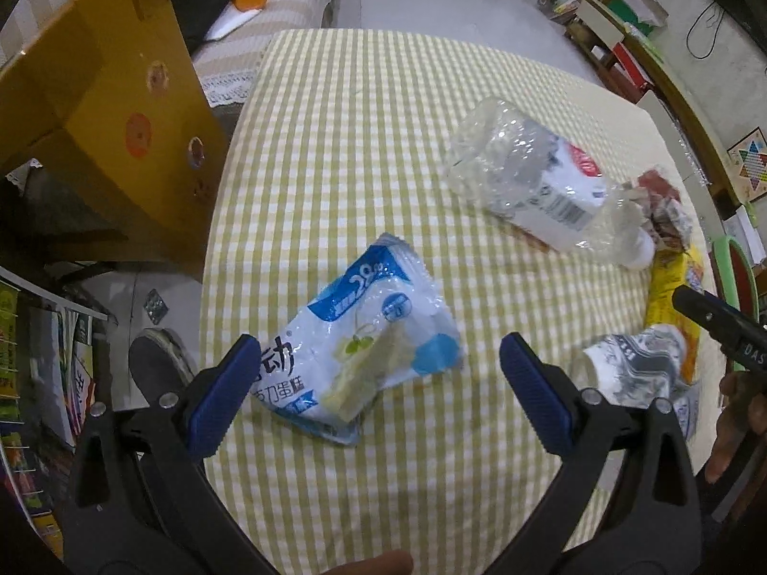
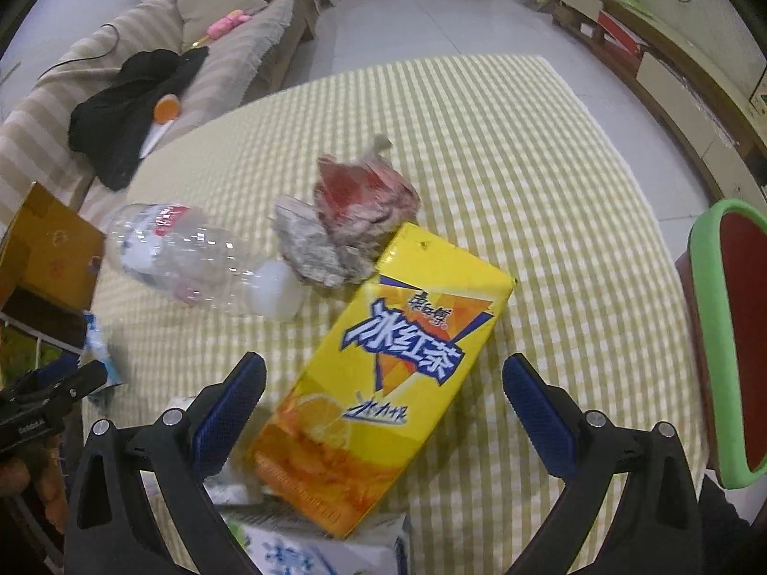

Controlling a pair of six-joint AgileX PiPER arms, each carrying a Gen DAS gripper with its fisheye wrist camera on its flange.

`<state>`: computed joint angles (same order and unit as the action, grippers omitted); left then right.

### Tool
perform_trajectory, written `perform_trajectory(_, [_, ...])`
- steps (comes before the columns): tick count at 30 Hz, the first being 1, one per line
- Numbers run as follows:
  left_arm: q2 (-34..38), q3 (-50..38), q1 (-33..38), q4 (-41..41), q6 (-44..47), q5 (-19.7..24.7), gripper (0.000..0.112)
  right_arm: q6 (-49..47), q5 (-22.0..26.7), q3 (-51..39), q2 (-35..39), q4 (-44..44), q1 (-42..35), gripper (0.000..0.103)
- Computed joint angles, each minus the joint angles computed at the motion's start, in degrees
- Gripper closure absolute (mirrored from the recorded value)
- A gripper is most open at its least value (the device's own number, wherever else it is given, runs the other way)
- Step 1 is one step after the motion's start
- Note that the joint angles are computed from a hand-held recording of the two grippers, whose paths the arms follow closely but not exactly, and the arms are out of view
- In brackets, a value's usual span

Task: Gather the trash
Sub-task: 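Grasp the blue-white snack bag with the left tool while the right tool grasps the yellow iced-tea box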

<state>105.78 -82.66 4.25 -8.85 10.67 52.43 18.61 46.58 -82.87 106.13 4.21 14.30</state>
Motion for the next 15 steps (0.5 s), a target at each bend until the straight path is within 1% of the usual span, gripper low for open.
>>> perform_trajectory(4, [0.36, 0.62, -0.41, 0.04, -0.32, -0.98, 0.015, 0.26, -0.17, -0.36, 0.88, -0.42, -0.03, 0.008])
perform_trajectory(6, [0.53, 0.9, -0.66, -0.25, -0.01, -1.23, 0.018, -0.18, -0.17, -0.36, 1.21, -0.51, -0.12, 0.013])
perform_trajectory(8, [0.29, 1.69, -1.0, -0.32, 0.17, -1.72, 0.027, -2.47, -0.71, 0.05, 1.16, 1.73, -0.78, 0.018])
perform_trajectory(9, [0.3, 1.82, -1.15, -0.39, 0.19, -1.64, 0.032, -3.7, -0.87, 0.13, 1.01, 2.58, -0.93, 0.023])
perform_trajectory(11, [-0.25, 2.63, -1.68, -0.38, -0.16, -2.16, 0.037, -3.55, -0.32, -0.32, 0.83, 1.49, -0.38, 0.025])
perform_trajectory(13, [-0.55, 2.8, -1.95, -0.84, -0.02, -2.07, 0.047, -3.76, -0.04, -0.56, 0.54, 1.67, -0.22, 0.028])
perform_trajectory(14, [-0.7, 2.86, -2.1, -0.94, -0.11, -2.02, 0.05, -4.07, 0.21, -0.64, 0.39, 1.7, -0.3, 0.029])
perform_trajectory(15, [-0.89, 2.93, -2.21, -1.13, -0.04, -1.97, 0.055, -4.28, 0.32, -0.59, 0.21, 1.64, -0.36, 0.029])
